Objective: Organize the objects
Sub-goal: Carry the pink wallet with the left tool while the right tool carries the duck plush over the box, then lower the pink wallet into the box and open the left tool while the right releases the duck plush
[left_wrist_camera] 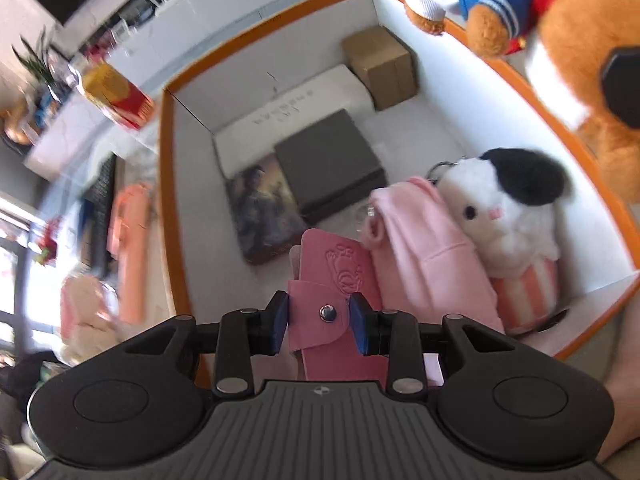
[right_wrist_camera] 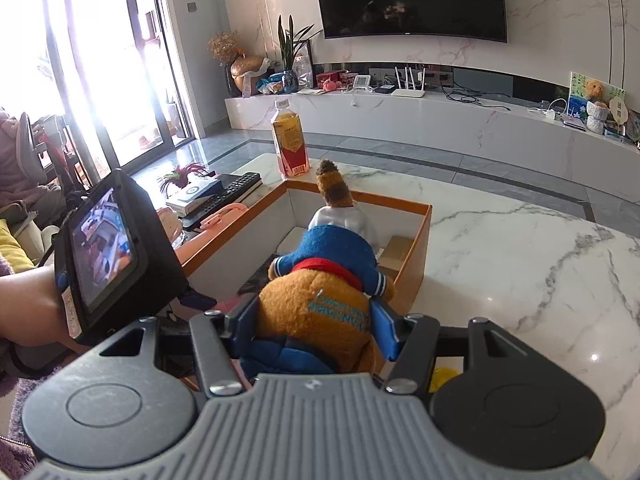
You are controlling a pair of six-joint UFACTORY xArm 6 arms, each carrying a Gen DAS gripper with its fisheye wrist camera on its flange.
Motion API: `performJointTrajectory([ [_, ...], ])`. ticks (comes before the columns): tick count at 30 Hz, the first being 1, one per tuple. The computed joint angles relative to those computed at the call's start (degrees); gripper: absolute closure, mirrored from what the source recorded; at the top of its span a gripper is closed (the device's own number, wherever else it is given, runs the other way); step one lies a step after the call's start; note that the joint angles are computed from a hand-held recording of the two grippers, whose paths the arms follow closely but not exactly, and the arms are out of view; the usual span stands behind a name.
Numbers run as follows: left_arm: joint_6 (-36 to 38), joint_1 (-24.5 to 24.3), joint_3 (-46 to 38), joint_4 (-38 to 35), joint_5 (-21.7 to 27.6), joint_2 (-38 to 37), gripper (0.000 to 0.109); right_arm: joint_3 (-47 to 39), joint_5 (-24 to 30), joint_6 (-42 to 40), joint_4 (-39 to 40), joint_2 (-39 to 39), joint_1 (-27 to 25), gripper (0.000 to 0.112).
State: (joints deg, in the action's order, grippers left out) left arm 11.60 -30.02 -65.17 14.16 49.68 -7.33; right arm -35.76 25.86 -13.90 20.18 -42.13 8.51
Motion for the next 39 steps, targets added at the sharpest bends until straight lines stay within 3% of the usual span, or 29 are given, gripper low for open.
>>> performJointTrajectory([
  [3,-0.8,0.9,-1.2,-4.2,1.6,0.3,0.071,-0.2,-0.1,-1.0,1.2,0.7,-0.9,0.051],
  [9,3.7,6.4,-7.0,-23.6,8.2,2.2,0.065,-0.4,0.4,-1.4,1.5,1.5,-1.6,0.051],
  [14,3.9,9.9,-9.5,-32.7,12.1,3.7,0.068,-0.6,0.6,-0.9,1.5,1.5,-1.3,0.051],
  [18,5.1,14.1,-11.2,-44.6,19.5,5.4,0.072,-0.9,1.4,-0.8,2.0,1.6,-1.0,0.051],
  [21,5.1,13.0,-7.9,-42.8,15.1,3.8,0.072,-1.4,1.9,0.4,1.3,2.2,-0.6,0.051],
  [31,10.9,17.4,-7.7,-48.8,14.5,1.7,0.072,-4.1,3.3,2.9,1.6,4.6,1.4,0.051],
  [34,12.6,18.4,-7.5,-48.9,10.8,0.1,0.072,-5.6,3.4,4.0,3.4,6.4,2.8,0.051],
  [39,13.7,18.4,-5.9,-42.9,3.7,-1.9,0.072,-8.9,3.6,5.6,10.6,11.2,5.7,0.051],
])
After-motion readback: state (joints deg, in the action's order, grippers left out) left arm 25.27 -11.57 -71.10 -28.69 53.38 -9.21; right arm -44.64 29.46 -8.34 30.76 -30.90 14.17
